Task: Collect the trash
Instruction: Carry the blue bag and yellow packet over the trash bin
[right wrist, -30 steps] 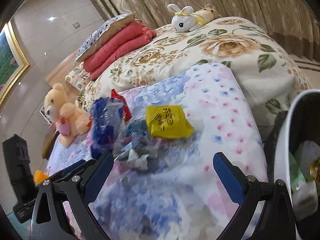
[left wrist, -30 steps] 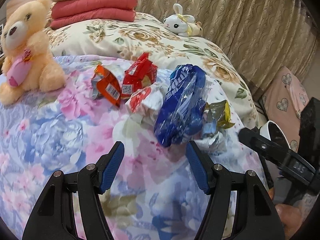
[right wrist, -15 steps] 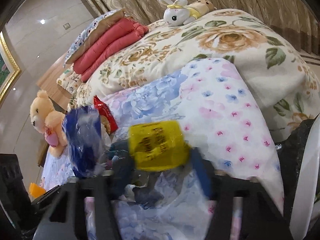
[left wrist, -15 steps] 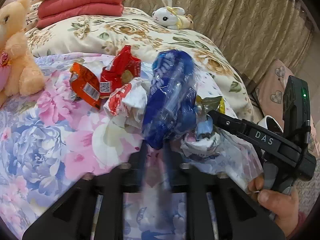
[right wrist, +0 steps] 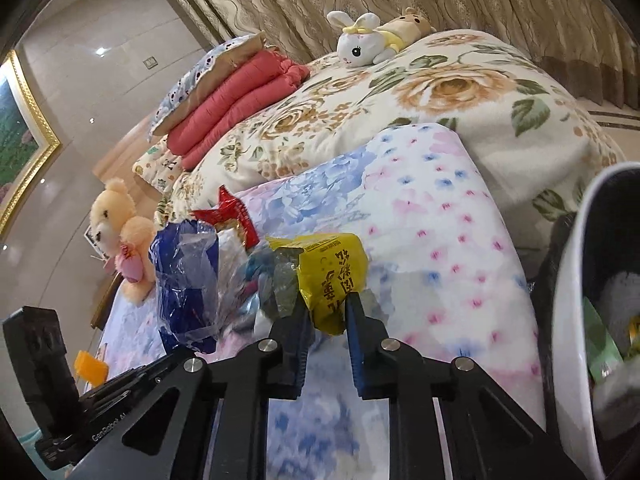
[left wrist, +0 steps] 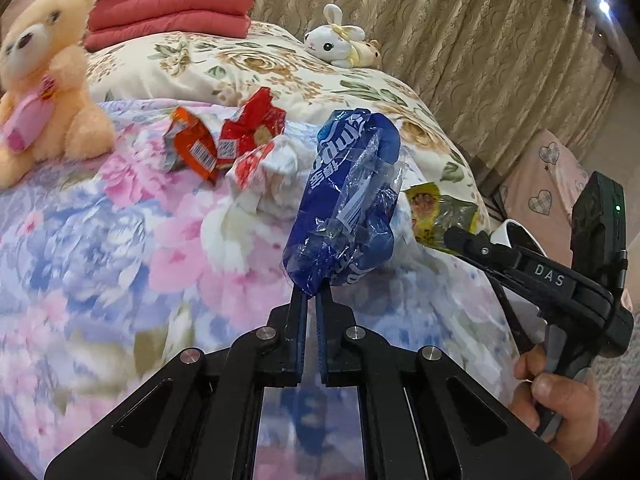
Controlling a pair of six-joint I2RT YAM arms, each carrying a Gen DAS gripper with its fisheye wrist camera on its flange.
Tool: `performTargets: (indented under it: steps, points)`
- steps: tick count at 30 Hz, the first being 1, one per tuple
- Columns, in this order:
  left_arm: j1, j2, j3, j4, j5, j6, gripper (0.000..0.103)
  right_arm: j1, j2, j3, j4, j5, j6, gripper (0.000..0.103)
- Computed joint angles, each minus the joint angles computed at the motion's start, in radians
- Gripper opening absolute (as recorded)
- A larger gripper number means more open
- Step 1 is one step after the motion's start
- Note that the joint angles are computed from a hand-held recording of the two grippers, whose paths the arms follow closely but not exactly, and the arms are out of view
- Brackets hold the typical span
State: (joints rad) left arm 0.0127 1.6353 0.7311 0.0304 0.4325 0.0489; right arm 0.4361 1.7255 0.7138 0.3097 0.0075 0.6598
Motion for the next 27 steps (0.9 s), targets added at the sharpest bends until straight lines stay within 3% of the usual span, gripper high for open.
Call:
performTargets:
  steps: [11,27]
  points:
    - [0.008,-0.167,-0.138,-0.031,0.035,0.009,0.004,0.057,-0.178,-0.159,0.008,0.037,0.042,0.017]
    - [-0.224,-0.284,-0.188,-0.061,-0.026,-0.052,0.004,0.049,-0.525,-0.382,-0.098,0.104,0.105,0.017]
